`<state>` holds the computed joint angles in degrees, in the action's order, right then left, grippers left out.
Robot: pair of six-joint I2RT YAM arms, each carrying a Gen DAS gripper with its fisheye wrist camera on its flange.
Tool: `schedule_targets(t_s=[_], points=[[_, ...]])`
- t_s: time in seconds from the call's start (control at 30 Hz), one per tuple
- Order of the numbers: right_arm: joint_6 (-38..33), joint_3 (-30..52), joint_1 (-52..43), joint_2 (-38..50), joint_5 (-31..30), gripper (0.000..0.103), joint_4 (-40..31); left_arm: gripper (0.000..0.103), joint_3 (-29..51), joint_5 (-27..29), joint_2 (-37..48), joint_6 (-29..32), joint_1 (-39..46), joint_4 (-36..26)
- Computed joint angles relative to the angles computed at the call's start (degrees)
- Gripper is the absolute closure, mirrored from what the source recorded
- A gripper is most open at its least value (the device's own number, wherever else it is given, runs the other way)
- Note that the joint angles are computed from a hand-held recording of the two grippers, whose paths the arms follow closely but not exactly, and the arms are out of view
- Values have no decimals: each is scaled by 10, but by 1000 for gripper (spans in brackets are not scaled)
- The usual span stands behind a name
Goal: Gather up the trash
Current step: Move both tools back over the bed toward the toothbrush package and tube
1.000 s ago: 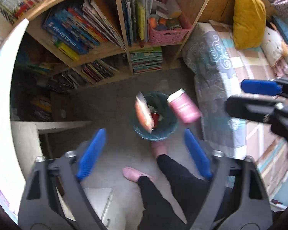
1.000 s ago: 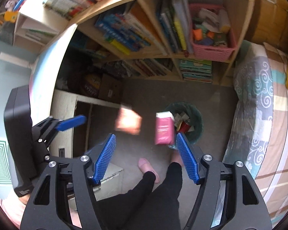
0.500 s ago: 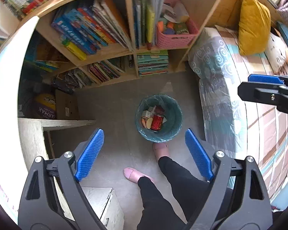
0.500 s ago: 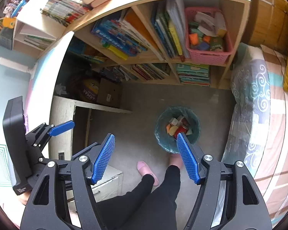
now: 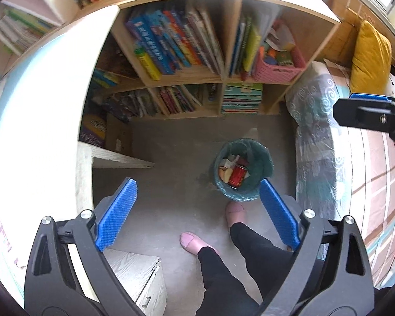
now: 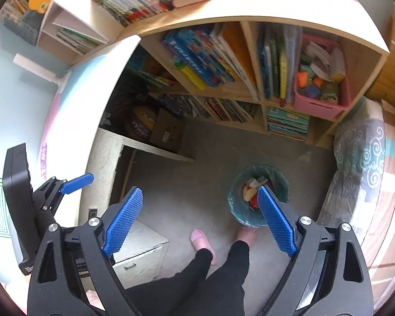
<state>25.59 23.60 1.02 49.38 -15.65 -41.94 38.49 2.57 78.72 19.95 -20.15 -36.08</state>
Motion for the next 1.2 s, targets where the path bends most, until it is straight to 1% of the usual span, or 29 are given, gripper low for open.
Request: schedule_targets(t_s=[0.03,0.2,0.3,0.5,0.7,0.87,1.03,1.2], points=[[13,4,15,6,5,14,7,7,0,1,-5,6,13,-2],[72,39,114,61,43,14,52,7,3,15,-35,50,96,-20],[94,67,171,98,64,14,75,7,8,22,-49,79,152,-29],[107,157,277,205,100,14,114,7,39,49,-48,151,296,-45],[101,271,343,327,104,14,134,7,96,69,4,210,442,-47],[92,373,386,422,102,14,135,7,151,82,61,245,538,-48],[82,501,427,527,99,14,115,7,215,88,125,270,617,-44],[73,644,461,633,94,14,79,7,292,93,191,279,677,-60]])
